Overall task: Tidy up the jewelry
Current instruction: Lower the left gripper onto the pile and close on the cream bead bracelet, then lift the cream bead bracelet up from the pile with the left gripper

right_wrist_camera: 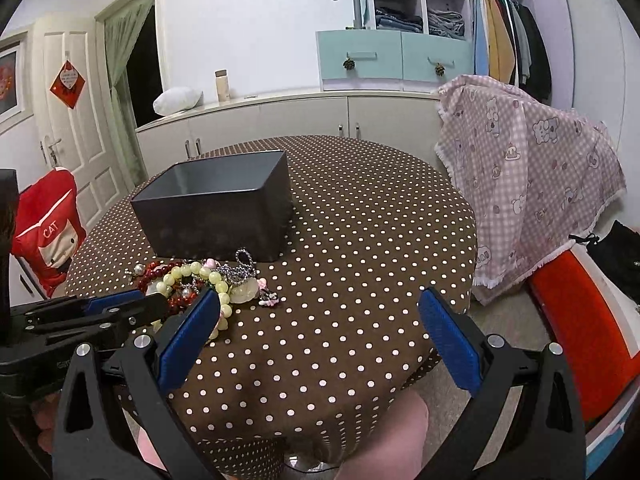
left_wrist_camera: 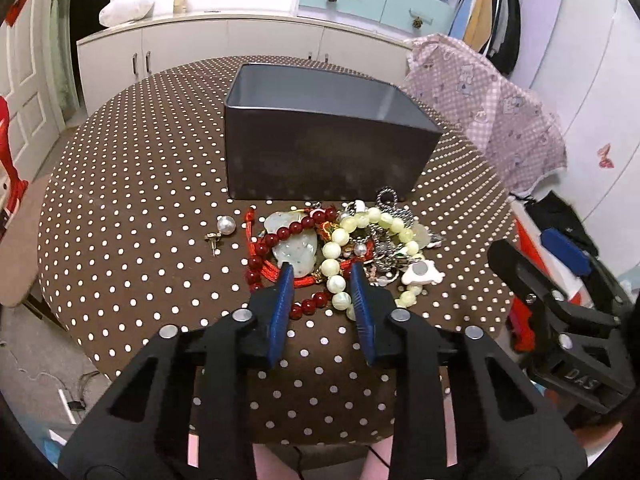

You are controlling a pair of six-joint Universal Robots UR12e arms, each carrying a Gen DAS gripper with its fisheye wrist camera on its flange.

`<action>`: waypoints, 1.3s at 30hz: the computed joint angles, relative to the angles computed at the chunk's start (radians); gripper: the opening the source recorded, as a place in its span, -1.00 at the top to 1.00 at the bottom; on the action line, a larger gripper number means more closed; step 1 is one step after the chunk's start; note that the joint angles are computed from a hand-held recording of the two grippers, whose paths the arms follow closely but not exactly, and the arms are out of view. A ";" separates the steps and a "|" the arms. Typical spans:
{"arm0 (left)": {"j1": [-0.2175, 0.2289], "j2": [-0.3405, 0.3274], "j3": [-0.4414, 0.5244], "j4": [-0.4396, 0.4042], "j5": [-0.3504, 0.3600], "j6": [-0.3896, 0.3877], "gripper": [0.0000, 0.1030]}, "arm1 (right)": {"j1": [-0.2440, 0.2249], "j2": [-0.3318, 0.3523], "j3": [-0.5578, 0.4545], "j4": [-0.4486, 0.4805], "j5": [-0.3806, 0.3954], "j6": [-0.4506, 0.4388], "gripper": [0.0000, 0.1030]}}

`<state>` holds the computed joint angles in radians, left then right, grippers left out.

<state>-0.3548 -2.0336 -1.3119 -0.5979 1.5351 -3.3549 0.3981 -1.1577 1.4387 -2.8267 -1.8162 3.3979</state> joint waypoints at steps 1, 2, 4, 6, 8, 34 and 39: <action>-0.003 -0.002 0.001 0.002 0.006 0.006 0.48 | -0.001 0.000 0.001 0.001 0.004 0.001 -0.85; -0.004 -0.005 0.004 0.004 0.007 0.010 0.51 | -0.002 -0.001 0.002 0.001 0.007 0.002 -0.85; -0.005 -0.008 0.007 0.012 0.000 0.010 0.71 | -0.004 -0.001 0.002 0.002 0.011 0.004 -0.85; -0.007 -0.012 0.008 0.026 0.003 0.001 0.74 | -0.006 -0.003 0.004 0.001 0.014 0.007 -0.85; -0.008 -0.014 0.004 0.048 0.008 -0.006 0.79 | -0.007 -0.002 0.005 -0.001 0.016 0.008 -0.85; 0.016 0.023 -0.058 0.297 -0.052 -0.047 0.81 | -0.007 -0.003 0.002 -0.025 0.038 -0.010 -0.85; 0.019 0.034 -0.074 0.334 -0.032 -0.050 0.81 | -0.007 -0.005 0.006 -0.040 0.065 -0.020 -0.85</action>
